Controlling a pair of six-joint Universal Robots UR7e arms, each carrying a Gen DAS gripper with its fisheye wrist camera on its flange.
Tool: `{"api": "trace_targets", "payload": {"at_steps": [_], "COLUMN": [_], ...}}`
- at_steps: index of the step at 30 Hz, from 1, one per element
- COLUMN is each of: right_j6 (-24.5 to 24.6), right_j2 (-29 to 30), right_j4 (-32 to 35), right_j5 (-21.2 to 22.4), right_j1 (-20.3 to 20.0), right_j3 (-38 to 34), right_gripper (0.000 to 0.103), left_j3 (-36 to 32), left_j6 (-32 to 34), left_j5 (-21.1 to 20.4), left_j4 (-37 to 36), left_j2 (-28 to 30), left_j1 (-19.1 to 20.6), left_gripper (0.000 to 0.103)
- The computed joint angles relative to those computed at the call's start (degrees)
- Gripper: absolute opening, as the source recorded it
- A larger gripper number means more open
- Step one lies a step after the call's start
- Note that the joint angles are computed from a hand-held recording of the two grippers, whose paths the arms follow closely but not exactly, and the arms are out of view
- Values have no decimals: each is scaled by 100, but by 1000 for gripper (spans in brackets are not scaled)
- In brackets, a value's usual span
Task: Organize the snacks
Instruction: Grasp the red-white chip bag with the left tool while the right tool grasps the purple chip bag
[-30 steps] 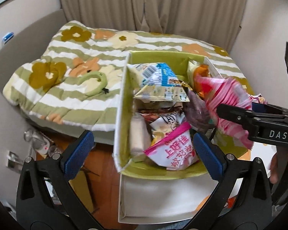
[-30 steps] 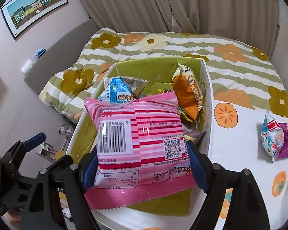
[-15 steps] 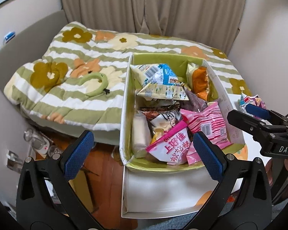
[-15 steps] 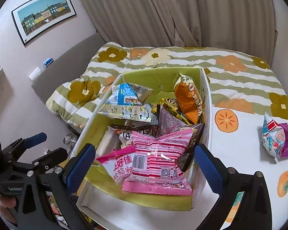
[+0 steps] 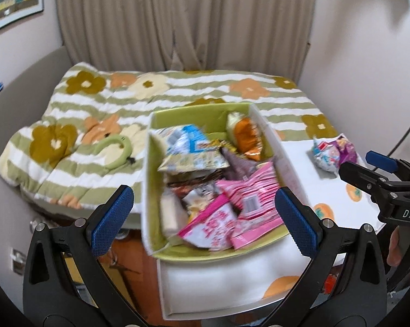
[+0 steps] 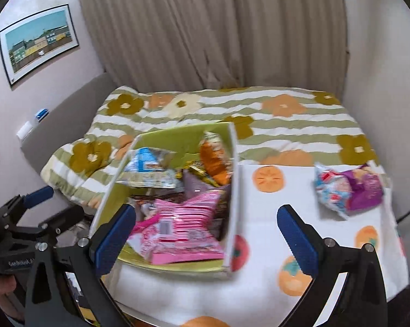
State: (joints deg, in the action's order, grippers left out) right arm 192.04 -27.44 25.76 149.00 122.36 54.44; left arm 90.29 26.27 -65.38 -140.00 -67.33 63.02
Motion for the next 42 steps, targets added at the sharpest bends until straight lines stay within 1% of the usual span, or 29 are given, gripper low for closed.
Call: {"api": "trace_targets", "payload": {"at_steps": [2,3,4,8,11,15,18,22,24,29,32,34,38,42], "right_j6": [163,166,98,33,-107,-351,-602,-931,-1047,-1447,-1590,-1693,-1966,-2094], "right_j2": [-177,-299,-547,-1114,-1604,-2147,-2630,-3271,-3460,-3888,-3980,-3978,-3861,-3641], "right_j4": [-74,-201,-504,-965,-1270,-1445,-1548,-1534,-1465,-1244,-1034,-929,-664,-315], "right_j5": [264,302,322,567,667,712,638,300,113,-620,-1025,-1248,-1715,-2010], "right_j1": [26,22,10,-35,-148,-350,-584,-1031,-1240,-1957,-2362,-2585,-3046,-3336], "right_j3": [258,434,795,1546,2118,2653,3065,3489,3590,3754,3707,3639,3461,3238], "right_gripper": [103,103,103,103,103,103,103,103,103,103,103,103,103,103], "left_j3": [54,98,139,257,266,249,156,-115,-305,-878,-1270,-1567,-2002,-2352], "left_j6": [17,22,22,-82,-310,-600,-900,-1270,-1494,-1916,-2159,-2281,-2503,-2854], "left_j5": [-88,-117,-131,-207,-295,-295,-359,-356,-358,-402,-549,-561,-533,-552], "left_j4": [-34,-76,-116,-257,-234,-307,-302,-234,-162,161,470,692,1101,1359], "left_j2": [22,44,61,235,450,848,1215,1796,2124,2901,3365,3714,4205,4561], "left_j1": [-89,-153,-206,-459,-647,-925,-1104,-1299,-1380,-1452,-1415,-1374,-1268,-1163], "left_gripper": [102,102,102,102,102,102,102,102,102,102,102,102,102,102]}}
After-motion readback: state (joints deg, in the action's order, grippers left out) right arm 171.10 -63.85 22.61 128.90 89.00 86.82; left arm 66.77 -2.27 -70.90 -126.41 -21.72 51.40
